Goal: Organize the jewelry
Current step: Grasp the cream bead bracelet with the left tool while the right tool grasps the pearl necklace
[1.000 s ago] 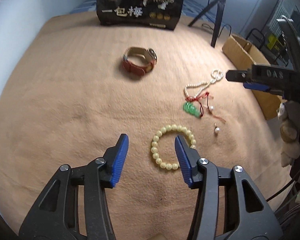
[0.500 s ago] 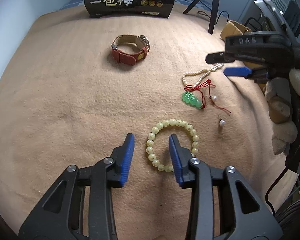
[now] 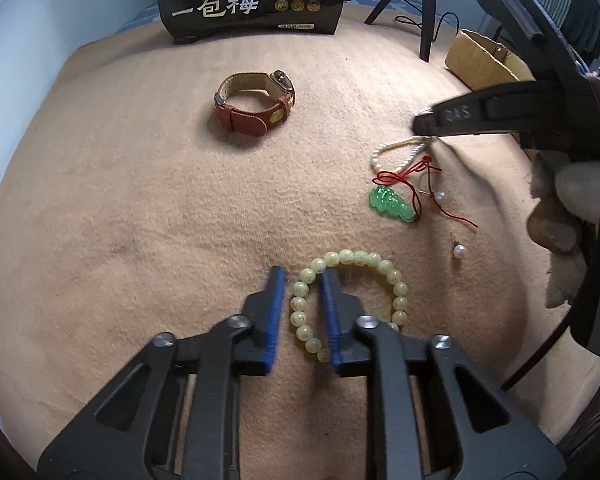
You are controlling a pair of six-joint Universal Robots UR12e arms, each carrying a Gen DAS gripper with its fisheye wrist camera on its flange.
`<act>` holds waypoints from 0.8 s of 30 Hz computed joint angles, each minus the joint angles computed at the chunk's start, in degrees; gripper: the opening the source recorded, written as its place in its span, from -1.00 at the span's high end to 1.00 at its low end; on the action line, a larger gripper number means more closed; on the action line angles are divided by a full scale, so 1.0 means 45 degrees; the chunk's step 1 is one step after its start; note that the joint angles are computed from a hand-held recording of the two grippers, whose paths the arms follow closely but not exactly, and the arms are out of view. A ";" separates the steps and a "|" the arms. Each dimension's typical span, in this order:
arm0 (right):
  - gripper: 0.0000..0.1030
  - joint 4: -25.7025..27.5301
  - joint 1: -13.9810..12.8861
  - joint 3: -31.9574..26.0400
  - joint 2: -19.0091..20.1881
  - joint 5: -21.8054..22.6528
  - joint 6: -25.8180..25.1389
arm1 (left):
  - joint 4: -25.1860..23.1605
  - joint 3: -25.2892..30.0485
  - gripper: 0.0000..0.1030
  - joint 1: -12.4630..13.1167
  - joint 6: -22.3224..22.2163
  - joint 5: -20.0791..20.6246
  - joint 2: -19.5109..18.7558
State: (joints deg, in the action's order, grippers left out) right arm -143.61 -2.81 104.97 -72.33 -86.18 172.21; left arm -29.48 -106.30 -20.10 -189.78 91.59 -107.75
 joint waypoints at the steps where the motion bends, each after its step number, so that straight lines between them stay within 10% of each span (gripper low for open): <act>1: 0.90 0.0003 -0.0034 0.0026 -0.0022 0.0043 -0.0069 | 0.0018 0.0000 0.81 0.0006 -0.0082 0.0006 -0.0009; 24: 0.98 -0.0699 -0.1208 0.0412 -0.1223 0.2827 0.0595 | 0.1087 -0.0184 0.90 0.0106 -0.1056 -0.0117 0.0585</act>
State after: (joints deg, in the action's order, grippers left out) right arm -146.75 -8.24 106.83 -77.83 -73.46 174.89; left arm -24.58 -107.13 -19.62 -194.53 91.06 -105.12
